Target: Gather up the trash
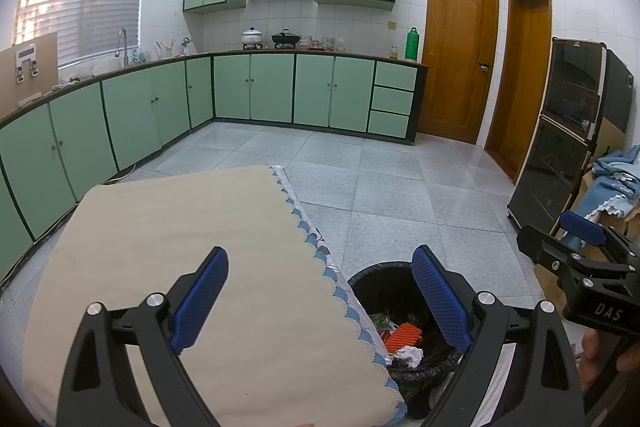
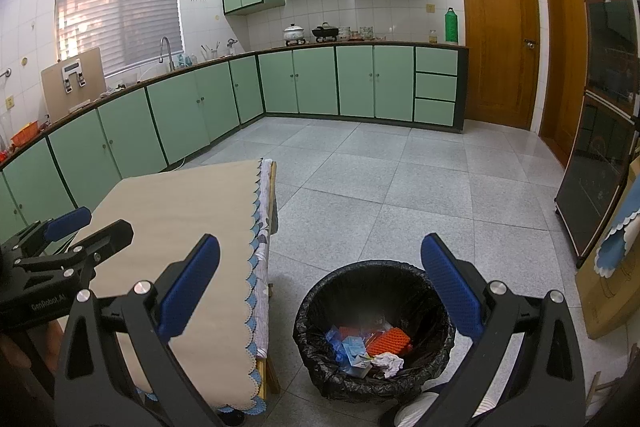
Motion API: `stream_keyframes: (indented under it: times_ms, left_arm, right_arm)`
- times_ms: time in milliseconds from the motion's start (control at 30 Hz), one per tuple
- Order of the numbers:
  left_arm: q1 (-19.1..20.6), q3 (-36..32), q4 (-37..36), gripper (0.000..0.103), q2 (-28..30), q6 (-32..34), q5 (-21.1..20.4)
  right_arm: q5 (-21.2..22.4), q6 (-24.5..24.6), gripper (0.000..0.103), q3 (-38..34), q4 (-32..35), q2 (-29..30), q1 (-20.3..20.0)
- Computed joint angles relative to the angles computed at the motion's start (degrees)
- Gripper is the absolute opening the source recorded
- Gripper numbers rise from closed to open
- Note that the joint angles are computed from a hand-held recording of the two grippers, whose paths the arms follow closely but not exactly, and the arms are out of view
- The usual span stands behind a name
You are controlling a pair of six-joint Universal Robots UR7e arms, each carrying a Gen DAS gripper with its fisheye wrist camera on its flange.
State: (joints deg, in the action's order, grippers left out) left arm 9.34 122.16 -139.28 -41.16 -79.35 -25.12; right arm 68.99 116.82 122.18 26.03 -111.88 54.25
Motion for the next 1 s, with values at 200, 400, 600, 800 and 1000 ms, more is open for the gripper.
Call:
stream_keyframes:
  times_ms: [200,400,600,800,1000]
  left_arm:
    - [-0.03,-0.08,0.27,0.091,-0.07,-0.11,-0.03]
    - [-0.03,-0.14,0.46,0.091,-0.06,-0.21,-0.04]
    - [-0.04,-0.11,0.35,0.091,-0.08,-0.14,-0.04]
    - [-0.02,-0.2,0.52,0.091,-0.06,-0.17,-0.06]
    - [-0.05,-0.25,0.69,0.091,-0.06,-0.24,0.02]
  right_arm:
    - [-0.1,-0.09,0.098,0.0,-0.04,0.06,-0.11]
    - [-0.12,-0.12,0.098,-0.07,0.06,0.07,-0.09]
    - [0.05,0.0,0.098,-0.07,0.02,0.09,0.04]
    - [0.05,-0.04,0.098,-0.11,-0.01,0.12,-0.02]
    - [-0.51,-0.55,0.098,-0.04,0.14,0.1,-0.76]
